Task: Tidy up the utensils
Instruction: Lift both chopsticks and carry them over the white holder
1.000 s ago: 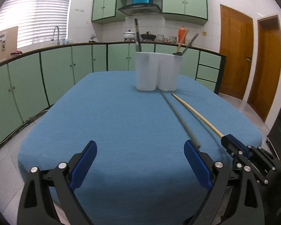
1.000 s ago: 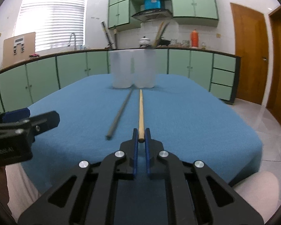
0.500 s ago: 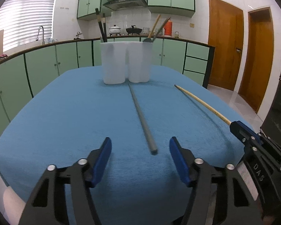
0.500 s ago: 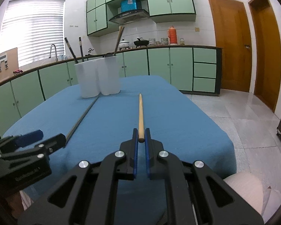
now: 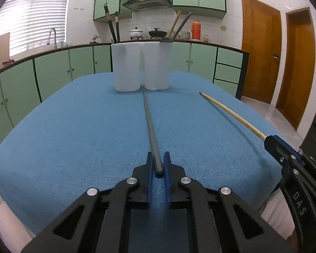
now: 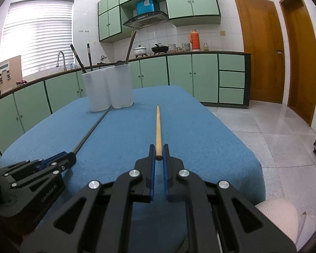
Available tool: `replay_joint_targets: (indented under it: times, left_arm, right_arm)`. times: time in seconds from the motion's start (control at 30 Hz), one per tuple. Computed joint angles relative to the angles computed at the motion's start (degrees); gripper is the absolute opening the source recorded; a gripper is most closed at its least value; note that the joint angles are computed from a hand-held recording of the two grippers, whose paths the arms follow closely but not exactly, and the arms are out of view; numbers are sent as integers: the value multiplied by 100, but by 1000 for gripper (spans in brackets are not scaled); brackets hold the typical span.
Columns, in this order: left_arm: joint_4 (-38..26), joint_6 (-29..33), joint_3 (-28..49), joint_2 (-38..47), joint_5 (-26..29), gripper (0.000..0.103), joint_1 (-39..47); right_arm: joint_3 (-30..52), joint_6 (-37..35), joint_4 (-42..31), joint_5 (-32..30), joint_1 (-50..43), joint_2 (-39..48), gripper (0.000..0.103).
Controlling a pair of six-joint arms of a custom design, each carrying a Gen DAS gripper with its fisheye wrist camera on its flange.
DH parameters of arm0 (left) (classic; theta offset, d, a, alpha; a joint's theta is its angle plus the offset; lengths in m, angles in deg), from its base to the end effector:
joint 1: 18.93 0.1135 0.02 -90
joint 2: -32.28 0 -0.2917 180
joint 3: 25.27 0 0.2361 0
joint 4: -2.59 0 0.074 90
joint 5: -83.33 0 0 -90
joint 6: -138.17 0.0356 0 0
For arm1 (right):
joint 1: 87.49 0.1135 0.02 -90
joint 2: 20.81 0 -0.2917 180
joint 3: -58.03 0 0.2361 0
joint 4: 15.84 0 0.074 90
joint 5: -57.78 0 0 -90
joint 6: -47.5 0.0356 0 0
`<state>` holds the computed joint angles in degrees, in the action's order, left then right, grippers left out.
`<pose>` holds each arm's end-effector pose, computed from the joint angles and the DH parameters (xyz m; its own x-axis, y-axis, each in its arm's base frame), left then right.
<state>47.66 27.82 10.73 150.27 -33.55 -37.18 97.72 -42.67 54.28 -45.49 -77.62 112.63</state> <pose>0.2656 -0.0706 0.0738 -0.5126 -0.1576 -0.8440 -0.2583 0.9658 -0.0234 0.2988 0.0603 0.0462 -0.3938 -0.0714 -0.9164 -0.3752 0.9226 0.0893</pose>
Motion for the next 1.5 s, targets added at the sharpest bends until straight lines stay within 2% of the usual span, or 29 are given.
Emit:
replay_joint_targets:
  times: [0.1,0.4,0.67,0.77,0.97,1.13,1.3,1.5]
  left_arm:
    - [-37,42,27,17,-195,8,-81]
    - [-142,97,-241,-485,-210,7,-15]
    - [-326,433,-661,-1710,-349,7,-34]
    - [-585,527,-695,-2247,-248,7,62]
    - [-1209,878,-592,-3362,-18,7,296]
    - [-1879,1105,-287,-4139,249,7,480]
    - [-2518,1256,170,-4477,669,7,763]
    - [-3225,1222,808,-4469,1290,7,1192]
  right_arm:
    - [9,-17,-30,9,4,-22,6]
    - [-10,-82,-95,25,4,-246,6]
    - [-182,-217,-135,-170,-75,-739,6]
    - [-157,-239,-477,-389,-131,-1137,6]
    - [157,-157,-1628,-958,-325,-2235,6]
    - [798,-146,-3063,-1515,-453,-3068,6]
    - [1698,-299,-4617,-1750,-383,-3542,6]
    - [3000,-460,-6463,-2037,-253,-3596,6]
